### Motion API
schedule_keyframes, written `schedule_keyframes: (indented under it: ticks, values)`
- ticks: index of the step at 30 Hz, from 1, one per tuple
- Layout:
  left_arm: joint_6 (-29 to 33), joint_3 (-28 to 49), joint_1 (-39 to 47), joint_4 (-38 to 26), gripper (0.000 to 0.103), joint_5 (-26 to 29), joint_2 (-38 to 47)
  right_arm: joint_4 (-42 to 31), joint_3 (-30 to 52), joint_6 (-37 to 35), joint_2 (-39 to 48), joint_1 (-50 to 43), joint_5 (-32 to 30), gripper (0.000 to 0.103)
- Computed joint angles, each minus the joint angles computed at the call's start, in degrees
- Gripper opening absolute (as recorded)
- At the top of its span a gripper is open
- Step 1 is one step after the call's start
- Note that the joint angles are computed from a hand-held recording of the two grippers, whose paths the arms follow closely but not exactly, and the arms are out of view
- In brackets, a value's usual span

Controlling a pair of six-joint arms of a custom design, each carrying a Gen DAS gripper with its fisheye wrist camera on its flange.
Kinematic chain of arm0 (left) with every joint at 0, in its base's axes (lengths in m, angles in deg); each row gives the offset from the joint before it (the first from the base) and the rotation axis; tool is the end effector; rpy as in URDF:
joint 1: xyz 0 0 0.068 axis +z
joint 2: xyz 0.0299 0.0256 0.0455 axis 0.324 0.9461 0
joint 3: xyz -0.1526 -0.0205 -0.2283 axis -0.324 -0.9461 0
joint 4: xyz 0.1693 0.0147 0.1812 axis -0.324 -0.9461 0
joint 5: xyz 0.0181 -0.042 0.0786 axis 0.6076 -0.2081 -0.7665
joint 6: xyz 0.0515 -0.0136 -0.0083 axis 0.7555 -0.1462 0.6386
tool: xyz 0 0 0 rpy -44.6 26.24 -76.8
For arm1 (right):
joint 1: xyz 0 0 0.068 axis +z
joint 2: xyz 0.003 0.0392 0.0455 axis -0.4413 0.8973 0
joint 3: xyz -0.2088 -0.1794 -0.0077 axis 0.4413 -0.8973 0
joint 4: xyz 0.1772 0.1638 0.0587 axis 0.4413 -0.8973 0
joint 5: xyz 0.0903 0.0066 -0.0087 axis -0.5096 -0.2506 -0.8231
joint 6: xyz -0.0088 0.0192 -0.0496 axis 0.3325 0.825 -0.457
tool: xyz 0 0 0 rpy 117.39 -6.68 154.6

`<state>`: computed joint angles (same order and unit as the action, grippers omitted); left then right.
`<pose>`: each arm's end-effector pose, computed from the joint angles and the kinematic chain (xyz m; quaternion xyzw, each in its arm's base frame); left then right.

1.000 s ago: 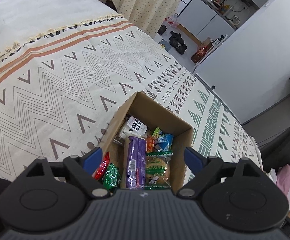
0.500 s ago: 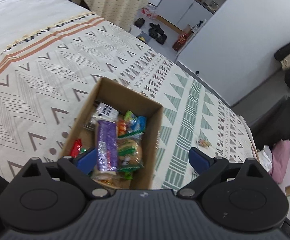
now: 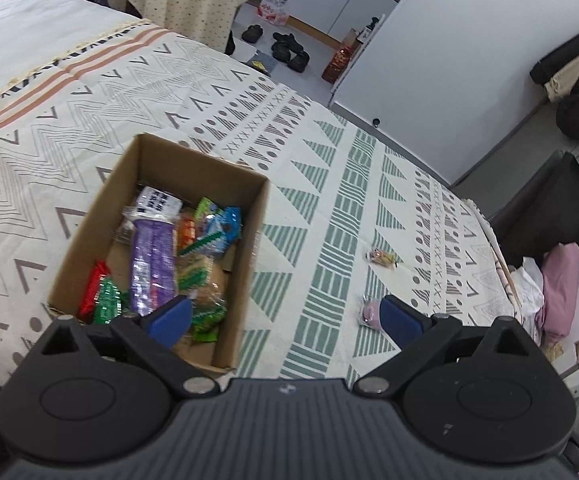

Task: Organize snacks
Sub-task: 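Move both tools back toward the last snacks on the bed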

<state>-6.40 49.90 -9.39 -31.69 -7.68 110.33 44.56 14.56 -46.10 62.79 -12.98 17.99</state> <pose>0.1402 -0.0659 0.1905 -0.2645 0.9019 -0.1324 0.3146 0.1666 0.0505 0.1469 0.0540 0.8893 0.2899 0.3495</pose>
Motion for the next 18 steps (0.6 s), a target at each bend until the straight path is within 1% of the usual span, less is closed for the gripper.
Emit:
schedule_keyframes:
  ticks: [1,3,4,6,7,9,12,18]
  values:
    - [-0.4,0.4,-0.8,0.6,0.1,-0.6,1.4,0.4,-0.2,-0.8,0.5,-1.3,-0.9,0.061]
    - [-0.7,0.6,-1.6,2.5,0.103,-0.7,3.6,1.4,-0.5,-2.0,1.4,-3.0,-2.1,0.069]
    - [-0.9,0.6,-1.8,3.7,0.103,-0.7,4.7,1.9,-0.6,-2.7,2.1,-3.8,-2.5,0.072]
    - [-1.8,0.6,-2.3,5.9,0.103,-1.2,6.9,2.8,-0.7,-3.9,3.1,-4.3,-2.1,0.081]
    - [-2.0,0.7,-2.6,7.2,0.103,-1.5,8.2,3.4,-0.8,-4.6,3.7,-4.3,-1.6,0.082]
    - [-1.6,1.0,-2.5,9.5,0.103,-0.6,11.3,5.5,-1.1,-6.1,5.4,-4.8,-2.1,0.094]
    - [-1.0,1.8,-2.6,12.5,0.103,1.4,15.9,9.5,-1.5,-8.0,9.0,-5.5,-2.5,0.103]
    - [-0.5,3.9,-4.0,16.3,0.103,1.1,24.5,18.8,-1.9,-10.8,18.5,-7.7,-3.9,0.103]
